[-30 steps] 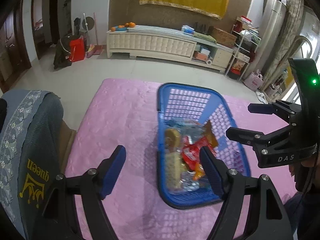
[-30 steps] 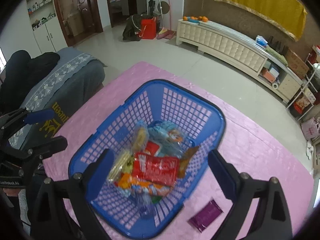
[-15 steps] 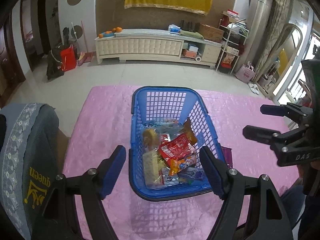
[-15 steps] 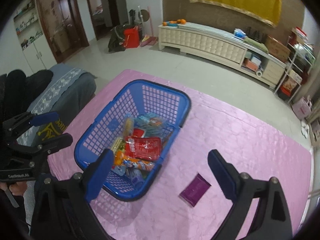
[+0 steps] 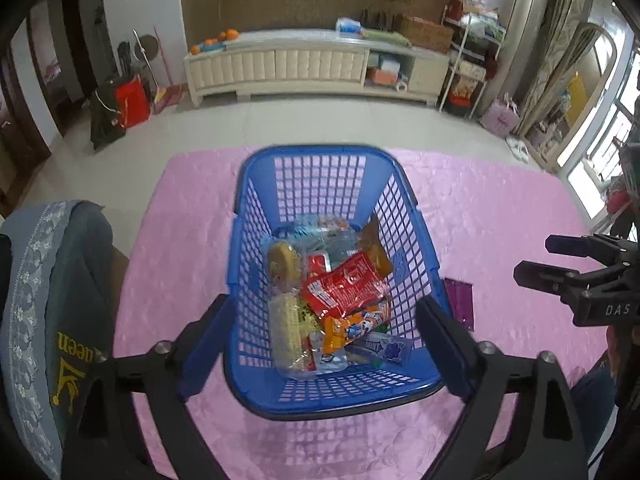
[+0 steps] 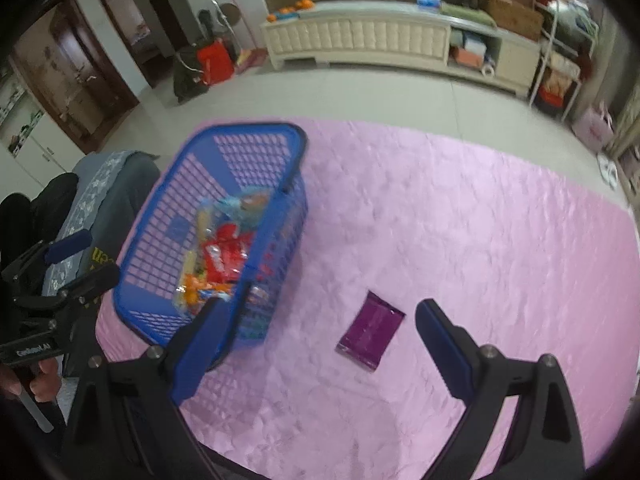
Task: Organize snacks
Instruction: 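Lower the right gripper onto the purple packet and close, then carry the purple packet over the basket and open the right gripper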
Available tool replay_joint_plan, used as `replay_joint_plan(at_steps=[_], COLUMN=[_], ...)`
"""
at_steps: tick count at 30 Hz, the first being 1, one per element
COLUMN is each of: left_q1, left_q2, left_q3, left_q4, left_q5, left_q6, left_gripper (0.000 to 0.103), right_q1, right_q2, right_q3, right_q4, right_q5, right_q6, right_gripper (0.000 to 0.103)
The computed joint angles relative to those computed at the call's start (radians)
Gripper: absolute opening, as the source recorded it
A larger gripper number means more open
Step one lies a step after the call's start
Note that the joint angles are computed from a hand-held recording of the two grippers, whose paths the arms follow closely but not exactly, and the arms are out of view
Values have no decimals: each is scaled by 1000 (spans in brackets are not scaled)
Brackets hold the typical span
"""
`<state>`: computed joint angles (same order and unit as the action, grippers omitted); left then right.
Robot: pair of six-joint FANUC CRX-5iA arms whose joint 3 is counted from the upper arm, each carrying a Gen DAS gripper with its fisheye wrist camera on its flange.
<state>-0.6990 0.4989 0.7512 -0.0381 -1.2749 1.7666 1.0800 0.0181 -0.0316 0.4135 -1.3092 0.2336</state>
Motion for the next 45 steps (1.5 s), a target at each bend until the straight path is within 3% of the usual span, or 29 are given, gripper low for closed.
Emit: replay_joint_plan(at_steps=[1, 15, 22, 27, 31, 35, 41, 45], left_q1=[-2, -17, -31, -36, -37, -42, -50, -50], left_q2=[21, 179, 270, 300, 305, 271, 216, 178], left_q3=[25, 204, 336, 370, 372, 317, 237, 197], left_q4=[-1, -55, -115, -131, -130, -136, -141, -142], left_q5=[-19, -143, -236, -240, -232, -190, -148, -121], left_q6=[-14, 2, -19, -49, -53, -68, -63, -56], left_gripper=[103, 103, 103, 103, 103, 103, 103, 103], right_q1=[-7, -166, -198, -213, -192, -141, -126, -100], right_q2=[-6, -9, 24, 56, 88, 147, 66, 22], right_q3=[-8, -111, -131, -121, -100, -57, -127, -126], right_q4=[-10, -286, -339, -364, -321, -238, -263, -227], right_q5=[4, 116, 149, 154, 102, -15, 71, 55], right_q6=[-3, -1, 27, 76, 65, 88, 58, 37], right_gripper=[97, 97, 97, 96, 86, 56, 54, 54])
